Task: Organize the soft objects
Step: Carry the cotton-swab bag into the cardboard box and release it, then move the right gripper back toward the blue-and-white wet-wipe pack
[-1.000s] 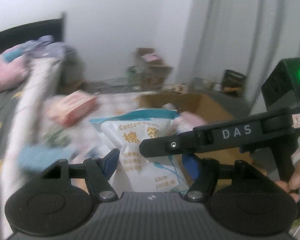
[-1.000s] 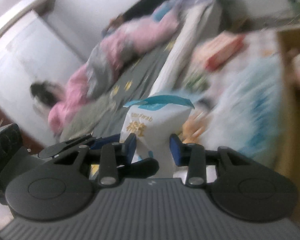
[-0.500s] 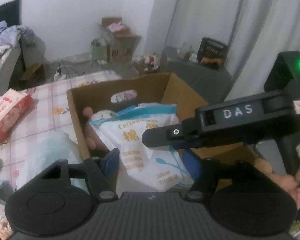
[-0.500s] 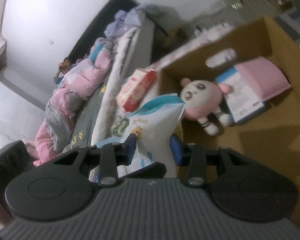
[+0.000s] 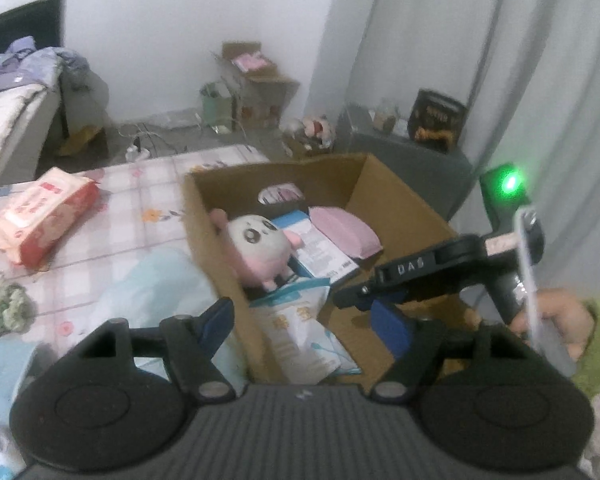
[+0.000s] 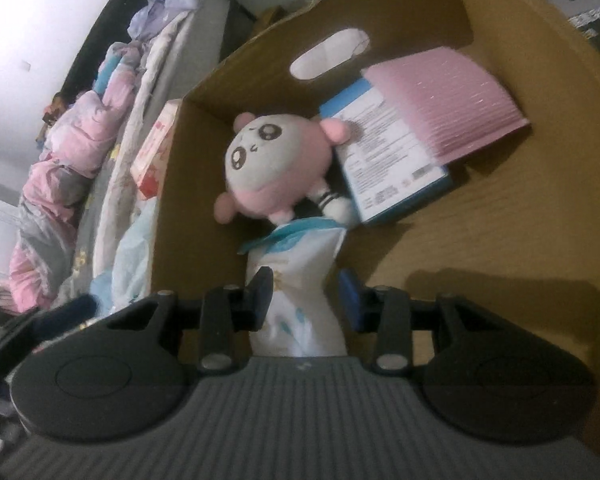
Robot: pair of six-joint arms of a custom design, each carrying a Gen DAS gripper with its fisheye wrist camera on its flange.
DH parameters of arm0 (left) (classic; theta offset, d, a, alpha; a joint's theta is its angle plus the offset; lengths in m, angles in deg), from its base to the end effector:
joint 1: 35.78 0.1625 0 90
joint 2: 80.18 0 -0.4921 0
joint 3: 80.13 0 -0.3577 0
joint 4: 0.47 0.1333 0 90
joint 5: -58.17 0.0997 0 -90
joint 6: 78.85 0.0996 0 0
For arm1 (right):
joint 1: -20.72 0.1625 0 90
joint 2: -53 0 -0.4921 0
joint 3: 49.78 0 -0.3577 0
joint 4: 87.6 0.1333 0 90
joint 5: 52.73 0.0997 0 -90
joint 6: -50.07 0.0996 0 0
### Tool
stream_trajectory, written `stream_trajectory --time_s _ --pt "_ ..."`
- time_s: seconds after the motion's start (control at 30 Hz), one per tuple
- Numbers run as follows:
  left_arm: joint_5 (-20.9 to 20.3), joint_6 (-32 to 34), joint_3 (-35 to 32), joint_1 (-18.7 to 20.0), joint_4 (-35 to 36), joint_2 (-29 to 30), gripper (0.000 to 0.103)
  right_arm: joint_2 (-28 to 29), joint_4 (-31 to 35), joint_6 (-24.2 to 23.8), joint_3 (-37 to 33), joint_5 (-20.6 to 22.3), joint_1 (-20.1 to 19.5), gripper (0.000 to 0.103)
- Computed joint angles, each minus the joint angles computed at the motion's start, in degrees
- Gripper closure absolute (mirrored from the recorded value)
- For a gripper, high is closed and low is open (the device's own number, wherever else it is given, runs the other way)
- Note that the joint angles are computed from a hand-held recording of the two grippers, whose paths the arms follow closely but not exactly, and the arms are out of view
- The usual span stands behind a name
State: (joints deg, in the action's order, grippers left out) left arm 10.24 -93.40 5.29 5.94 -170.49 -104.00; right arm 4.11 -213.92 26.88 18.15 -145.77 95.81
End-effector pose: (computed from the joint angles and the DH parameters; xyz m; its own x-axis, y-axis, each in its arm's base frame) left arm -0.4179 -0.6406 0.0079 -0.8090 0.2413 -0.5359 0.5216 0.7149 -0.4656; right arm -0.0786 -0.7929 0.3512 -0.9800 -0.1132 0.1635 -0.1526 0.9553 -0.2531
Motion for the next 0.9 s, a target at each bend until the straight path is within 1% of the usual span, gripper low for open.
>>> stream_trajectory --time_s 0.13,0.17,0.27,0.33,0.37,0.5,0.57,0.63,0.7,0.8,0.9 --pt "3.17 -2.17 7.47 -1.50 -6.36 -2.94 0.022 -0.14 -0.17 -1.86 1.74 -2.51 1.01 0.066" --pt "4.25 -3.42 9.71 -1.87 -7.49 -3.74 0.022 0.00 -0.59 -2.48 2.47 -3.58 1.39 0.066" --pt "8.37 -7.26 15.82 -3.31 -9.84 -5.54 0.022 0.39 0.97 -2.92 3.12 -5.80 2.21 0.066" --pt "11.06 -10.57 19.49 -4.18 -10.47 -6.66 0.021 0.10 -1.72 -4.08 5.06 -7.39 2.81 0.066" --pt "12.24 -12.75 21.29 -4.60 -10.18 -7.36 0.020 -0.31 -2.84 -4.58 5.86 -7.43 2.99 0.066" --pt "14.89 -21.74 28.68 -6.04 -9.76 -10.50 0.019 -2.66 -6.03 -5.26 8.48 -6.53 3.23 0.066" --pt "16.45 -24.84 31.81 -6.78 -10.83 -11.46 0.017 -4.15 -7.59 -5.92 9.85 -6.63 3.47 0.064" --pt "18.17 -28.82 34.71 -7.61 -10.42 -12.69 0.017 -5.97 -10.08 -6.86 11.92 -6.71 3.79 0.062" --pt "19.18 -31.84 37.31 -8.19 -11.19 -13.54 0.017 -7.84 -12.92 -7.74 14.29 -6.02 4.20 0.062" --pt "20.76 -36.17 40.17 -8.91 -10.63 -14.53 0.017 -10.83 -17.03 -9.56 18.46 -3.95 5.01 0.060" --pt "23.03 -41.05 42.33 -9.96 -7.45 -15.02 0.017 -13.36 -18.18 -10.89 22.09 -0.20 5.89 0.059"
